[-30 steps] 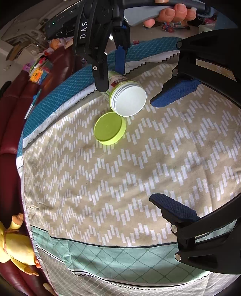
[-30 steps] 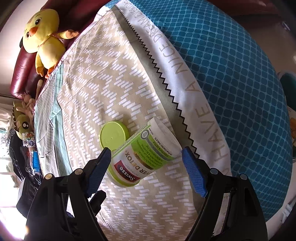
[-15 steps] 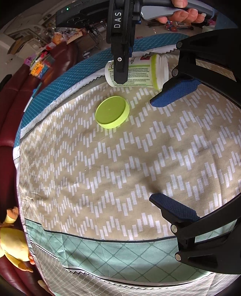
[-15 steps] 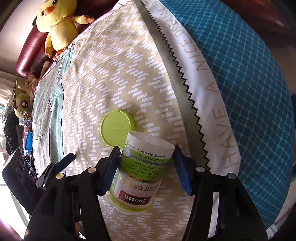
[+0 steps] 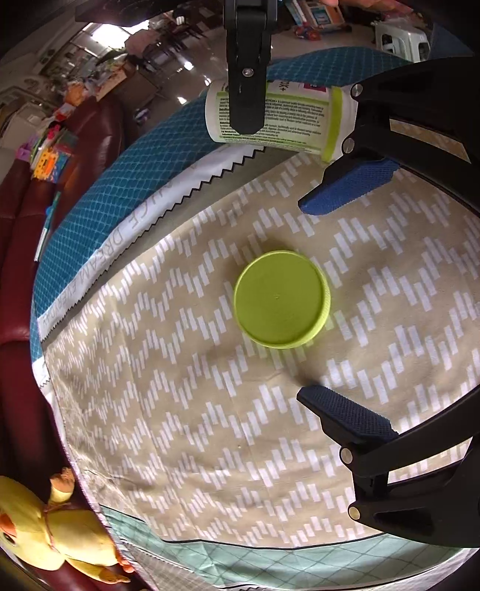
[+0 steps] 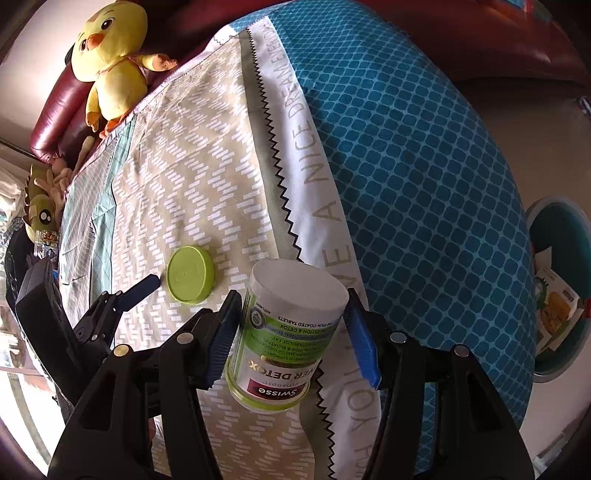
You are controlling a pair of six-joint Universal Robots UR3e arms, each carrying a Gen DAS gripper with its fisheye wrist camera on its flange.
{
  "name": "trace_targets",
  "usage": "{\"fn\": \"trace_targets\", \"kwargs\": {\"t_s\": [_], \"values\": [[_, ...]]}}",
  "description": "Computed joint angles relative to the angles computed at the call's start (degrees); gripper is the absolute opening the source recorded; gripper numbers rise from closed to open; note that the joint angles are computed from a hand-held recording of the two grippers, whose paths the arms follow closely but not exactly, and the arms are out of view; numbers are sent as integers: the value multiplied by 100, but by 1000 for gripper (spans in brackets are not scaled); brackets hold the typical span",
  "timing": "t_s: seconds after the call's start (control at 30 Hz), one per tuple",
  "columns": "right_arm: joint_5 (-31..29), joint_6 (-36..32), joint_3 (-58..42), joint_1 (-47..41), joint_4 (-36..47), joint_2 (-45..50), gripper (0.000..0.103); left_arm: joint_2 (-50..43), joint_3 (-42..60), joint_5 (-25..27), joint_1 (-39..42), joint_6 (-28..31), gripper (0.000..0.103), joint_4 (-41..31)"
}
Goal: Collect trash
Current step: 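Grasp the green supplement bottle with the right gripper while the left gripper grasps the lime lid, then carry the bottle and lime lid over the teal bin with both grippers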
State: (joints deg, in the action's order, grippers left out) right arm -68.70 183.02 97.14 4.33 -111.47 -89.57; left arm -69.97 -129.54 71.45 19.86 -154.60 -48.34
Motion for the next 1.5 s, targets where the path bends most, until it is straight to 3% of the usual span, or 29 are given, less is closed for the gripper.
{"fn": "trace_targets", "kwargs": {"t_s": [0.03,0.1,0.37,0.43,0.47,0.63,0.77,1.0,1.2,1.33,1.5], "values": [[44,-18,13,-20,-7,18,54,-91,-34,150,-154,-74,84,280],[171,-74,31,-91,38,74,54,-184,-106,412,-361,-160,56,733],[350,-42,281,-125,82,73,60,655,-168,-308,691,389,56,-604],[301,-38,318,-14,-15,76,60,883,-196,-314,837,495,56,-847],[281,-7,325,63,-110,90,55,985,-194,-332,891,535,56,-977],[384,1,286,119,-191,-51,52,1341,-116,-336,904,539,56,-1370],[635,-240,435,-320,-7,-509,51,1556,76,-371,696,455,56,-1700],[1443,-1412,901,-2109,1080,-1863,50,1151,645,-129,-599,-471,56,-1382],[1965,-3515,685,-4687,3304,-2830,50,-49,1466,307,-2246,-1648,56,-641],[1937,-4829,421,-6287,4301,-2732,50,-1059,2222,697,-3365,-2225,56,-247],[1635,-5415,556,-7262,4296,-2274,50,-2252,3273,958,-4329,-2588,56,-91]]}}
